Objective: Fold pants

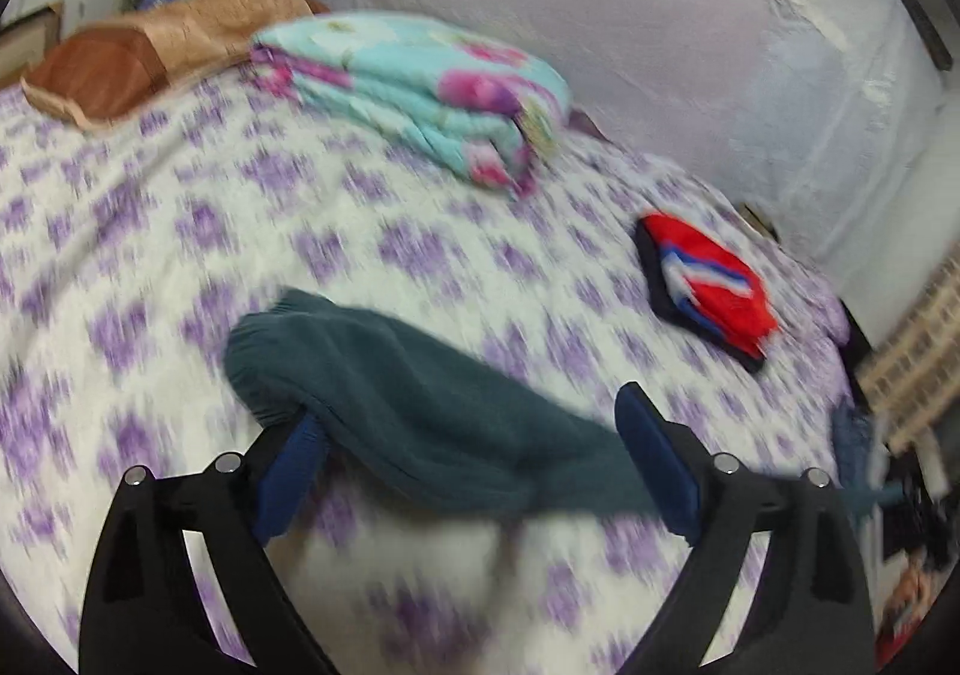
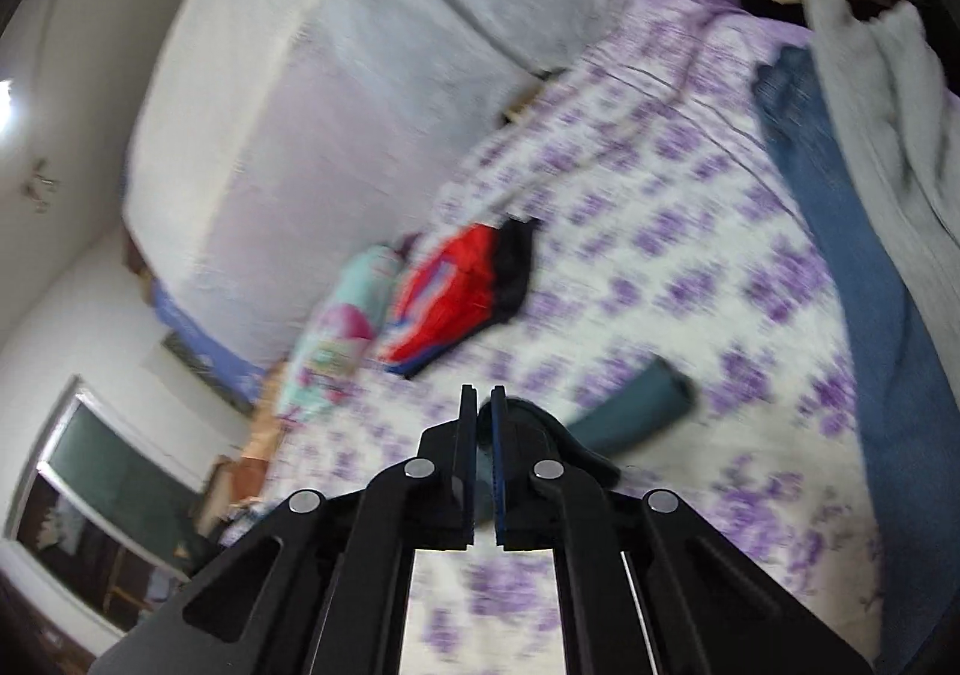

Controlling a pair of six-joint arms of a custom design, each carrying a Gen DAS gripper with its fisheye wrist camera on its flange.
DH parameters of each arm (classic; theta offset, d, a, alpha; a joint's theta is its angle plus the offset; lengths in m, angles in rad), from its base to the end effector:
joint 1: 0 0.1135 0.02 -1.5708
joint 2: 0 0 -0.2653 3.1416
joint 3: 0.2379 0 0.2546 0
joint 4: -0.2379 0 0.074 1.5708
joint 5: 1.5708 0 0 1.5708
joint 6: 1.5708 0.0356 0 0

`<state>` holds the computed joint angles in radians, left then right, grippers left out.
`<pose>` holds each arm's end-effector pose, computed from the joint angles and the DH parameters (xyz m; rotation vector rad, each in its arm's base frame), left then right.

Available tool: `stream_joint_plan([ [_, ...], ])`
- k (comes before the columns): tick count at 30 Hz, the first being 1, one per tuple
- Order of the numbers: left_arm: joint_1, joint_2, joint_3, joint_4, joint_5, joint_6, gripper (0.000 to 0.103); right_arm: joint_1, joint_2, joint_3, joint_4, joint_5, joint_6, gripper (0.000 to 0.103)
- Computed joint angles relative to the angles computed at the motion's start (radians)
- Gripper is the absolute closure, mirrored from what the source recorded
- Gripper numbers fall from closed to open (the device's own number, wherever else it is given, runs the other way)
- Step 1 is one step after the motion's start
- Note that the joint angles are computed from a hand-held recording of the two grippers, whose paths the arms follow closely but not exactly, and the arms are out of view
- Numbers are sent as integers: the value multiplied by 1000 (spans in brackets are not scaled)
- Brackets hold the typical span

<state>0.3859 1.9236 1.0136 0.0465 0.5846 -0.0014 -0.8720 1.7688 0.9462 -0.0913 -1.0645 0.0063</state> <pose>0.3578 0.1242 0.1251 -0.1916 2.3031 -0.5165 0.2427 -0.2405 0.1608 0.4902 1.9940 0.7885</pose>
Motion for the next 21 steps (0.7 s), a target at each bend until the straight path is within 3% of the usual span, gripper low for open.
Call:
stream_joint_plan([
  [3,14,-31,-84,-33,57,63,13,-26,-95,-1,13,-105,73,100],
  [6,22,-35,-129,-68,97,120,13,-61,-192,-16,15,-142,80,100],
  [8,29,-42,-165,-16,94,119,13,-66,-210,22,-181,-142,-121,97],
  [10,24,-26,-171,43,53,92,13,-55,-220,-18,-239,-41,-209,90],
  [11,25,-8,-159,49,46,79,13,-48,-208,-37,-253,-3,-239,85],
  [13,31,68,-92,18,71,49,13,-33,-142,-77,-239,78,-273,60],
  [16,45,146,-26,-12,93,7,13,-26,-4,-87,-154,167,-225,58],
  [21,93,163,-13,-9,132,-20,13,-10,214,19,-77,204,-102,58],
])
